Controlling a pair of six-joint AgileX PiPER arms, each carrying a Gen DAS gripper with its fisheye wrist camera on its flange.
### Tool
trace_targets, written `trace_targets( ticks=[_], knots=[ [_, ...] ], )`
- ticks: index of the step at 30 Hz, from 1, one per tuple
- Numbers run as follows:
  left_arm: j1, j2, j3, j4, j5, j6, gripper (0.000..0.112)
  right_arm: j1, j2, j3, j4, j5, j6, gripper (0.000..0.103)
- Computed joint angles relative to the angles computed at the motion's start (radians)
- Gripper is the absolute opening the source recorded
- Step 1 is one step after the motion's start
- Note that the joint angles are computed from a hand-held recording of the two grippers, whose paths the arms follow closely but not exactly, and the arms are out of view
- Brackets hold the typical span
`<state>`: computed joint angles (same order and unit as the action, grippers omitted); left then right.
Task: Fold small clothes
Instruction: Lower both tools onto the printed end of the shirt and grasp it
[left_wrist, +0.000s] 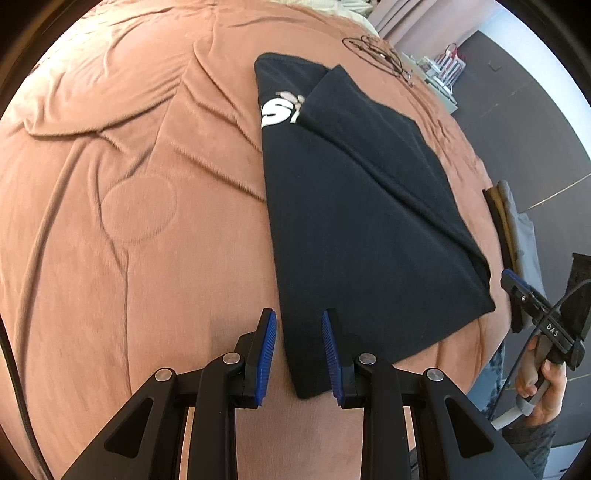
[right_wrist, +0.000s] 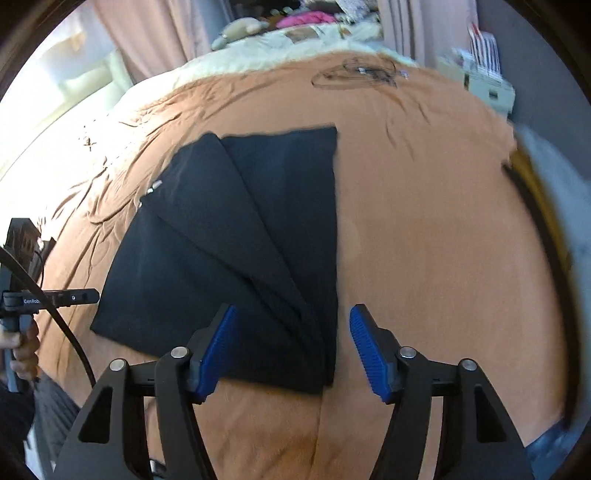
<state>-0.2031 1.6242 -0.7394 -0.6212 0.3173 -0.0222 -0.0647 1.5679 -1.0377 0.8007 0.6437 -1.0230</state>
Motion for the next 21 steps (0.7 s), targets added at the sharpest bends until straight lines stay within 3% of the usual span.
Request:
trace_targets(
  ticks=[6,11,14,21],
  knots=[
    [0.038,0.053,-0.060,-0.070,0.003,0.095,0.036,0.204,0.064,-0.116,-0.242,-0.042,0.249,0.062],
    [0.087,0.137,-0.143,-0.119,0.028,0.185,0.036,0.360,0.203,-0.268,-0.504,-0.064,0.510,0.074],
    [0.116,0.179,-0.193,-0.133,0.053,0.223,0.036,0.406,0.294,-0.374,-0.579,-0.040,0.574,0.079],
    [0.164,0.267,-0.305,-0.148,0.100,0.288,0.036,0.490,0.492,-0.616,-0.744,0.037,0.695,0.081]
  ],
)
